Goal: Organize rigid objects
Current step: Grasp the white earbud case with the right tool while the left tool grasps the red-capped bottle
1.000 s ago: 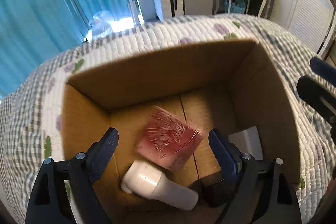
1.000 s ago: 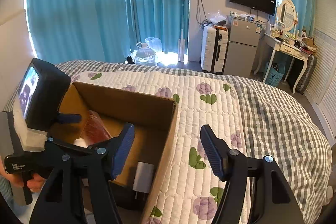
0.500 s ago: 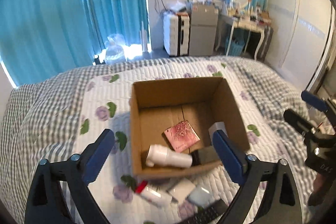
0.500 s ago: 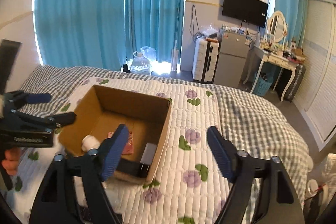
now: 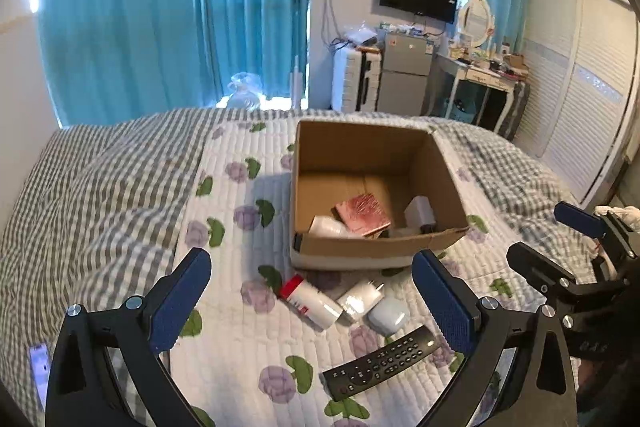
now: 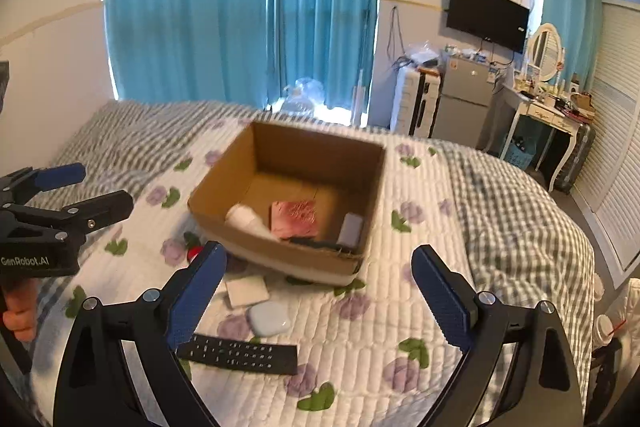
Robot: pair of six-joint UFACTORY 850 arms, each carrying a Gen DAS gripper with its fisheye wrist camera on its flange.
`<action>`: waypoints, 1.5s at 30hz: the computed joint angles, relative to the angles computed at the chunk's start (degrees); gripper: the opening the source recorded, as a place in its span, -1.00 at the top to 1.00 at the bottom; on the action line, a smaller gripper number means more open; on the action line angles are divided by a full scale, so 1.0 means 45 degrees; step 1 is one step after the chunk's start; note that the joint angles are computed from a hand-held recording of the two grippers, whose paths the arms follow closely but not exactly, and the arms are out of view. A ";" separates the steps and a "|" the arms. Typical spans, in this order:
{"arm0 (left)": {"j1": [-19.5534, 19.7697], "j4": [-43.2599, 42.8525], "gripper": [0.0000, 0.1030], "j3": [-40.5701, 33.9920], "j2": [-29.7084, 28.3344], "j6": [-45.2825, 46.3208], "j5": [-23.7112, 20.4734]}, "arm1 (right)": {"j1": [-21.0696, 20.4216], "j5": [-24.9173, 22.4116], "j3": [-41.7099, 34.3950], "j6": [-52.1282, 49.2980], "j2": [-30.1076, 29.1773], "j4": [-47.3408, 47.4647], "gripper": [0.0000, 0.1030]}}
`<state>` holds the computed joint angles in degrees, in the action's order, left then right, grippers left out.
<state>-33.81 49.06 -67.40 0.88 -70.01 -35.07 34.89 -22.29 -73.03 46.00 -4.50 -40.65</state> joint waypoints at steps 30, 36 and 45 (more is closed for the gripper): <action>0.0542 -0.0002 -0.99 0.1674 -0.1736 -0.0922 0.0329 | -0.0338 0.0430 -0.0817 -0.5162 -0.4393 0.5658 -0.67; 0.0367 -0.0271 -0.99 0.1455 -0.2040 -0.0510 -0.0077 | -0.0435 0.0717 -0.0631 -0.6453 -0.4349 0.6917 -0.04; 0.0488 -0.1705 -0.99 0.0616 -0.2621 0.0451 -0.0614 | -0.0764 0.1621 0.0296 -0.5907 -0.3428 0.6916 -0.04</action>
